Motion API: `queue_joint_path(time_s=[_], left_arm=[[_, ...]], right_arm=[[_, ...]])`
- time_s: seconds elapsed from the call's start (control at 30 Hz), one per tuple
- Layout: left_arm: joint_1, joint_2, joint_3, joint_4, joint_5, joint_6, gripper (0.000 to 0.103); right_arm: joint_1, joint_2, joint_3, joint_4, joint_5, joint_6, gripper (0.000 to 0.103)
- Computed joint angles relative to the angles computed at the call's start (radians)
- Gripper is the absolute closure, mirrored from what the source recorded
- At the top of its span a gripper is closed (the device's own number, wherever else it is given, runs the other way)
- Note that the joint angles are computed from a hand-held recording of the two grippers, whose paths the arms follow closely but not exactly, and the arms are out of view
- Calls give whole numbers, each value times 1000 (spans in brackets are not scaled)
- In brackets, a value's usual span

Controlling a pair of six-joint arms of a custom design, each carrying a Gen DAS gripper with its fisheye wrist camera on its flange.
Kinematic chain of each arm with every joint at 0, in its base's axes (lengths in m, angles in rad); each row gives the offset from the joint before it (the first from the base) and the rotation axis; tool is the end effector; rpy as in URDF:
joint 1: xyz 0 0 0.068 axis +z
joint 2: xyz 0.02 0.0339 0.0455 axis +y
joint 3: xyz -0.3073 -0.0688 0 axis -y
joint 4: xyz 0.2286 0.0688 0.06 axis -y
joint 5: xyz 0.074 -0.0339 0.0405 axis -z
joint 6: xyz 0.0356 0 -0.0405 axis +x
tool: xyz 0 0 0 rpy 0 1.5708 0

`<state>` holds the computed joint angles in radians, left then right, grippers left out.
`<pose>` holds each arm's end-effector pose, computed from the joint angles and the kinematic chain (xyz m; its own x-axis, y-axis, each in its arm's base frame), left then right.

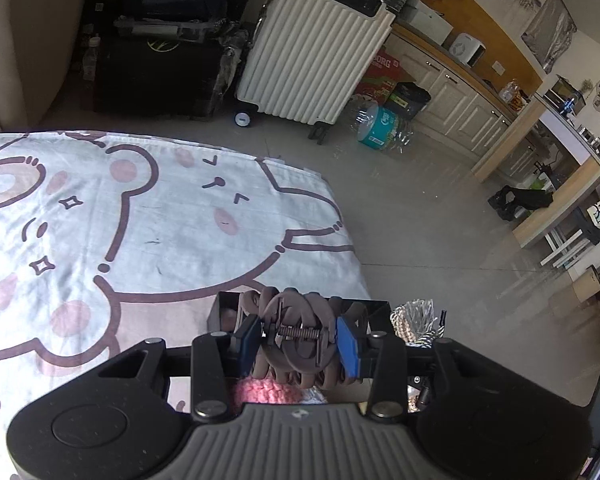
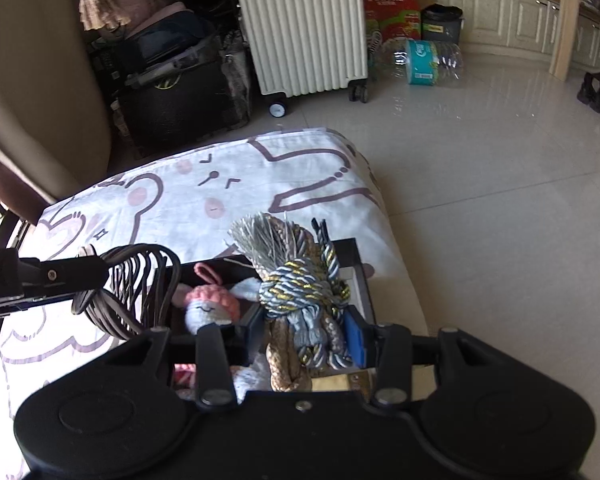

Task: Organize objects
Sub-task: 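Lift and carry the clip with the left tool over the box while the right tool carries the rope toy, then lower the clip and rope toy into the box and open both tools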

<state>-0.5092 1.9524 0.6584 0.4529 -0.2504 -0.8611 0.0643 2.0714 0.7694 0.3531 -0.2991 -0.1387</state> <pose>0.2898 -0.1517 0.1143 -0.6729 -0.4660 -0.5745 -0.2799 0.8793 -0.3853 0.3476 0.0329 0.0908 -0.7711 -0.1820 -0.6101 -0.3426 0.9263 0.1566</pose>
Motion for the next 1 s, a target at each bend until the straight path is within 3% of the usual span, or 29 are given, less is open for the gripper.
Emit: queue_joint_path(time_s=[0.27, 0.7, 0.87, 1.0], left_arm=[[28, 138, 65, 102, 96, -3, 61], [91, 332, 119, 276, 248, -106, 61], [98, 375, 154, 261, 262, -106, 61], [81, 372, 193, 184, 214, -72, 61]], right_arm=[[-61, 75, 54, 20, -44, 90, 60], [-97, 162, 137, -26, -150, 175, 60], [-85, 186, 156, -46, -154, 161, 60], [-66, 209, 178, -67, -131, 138, 60]])
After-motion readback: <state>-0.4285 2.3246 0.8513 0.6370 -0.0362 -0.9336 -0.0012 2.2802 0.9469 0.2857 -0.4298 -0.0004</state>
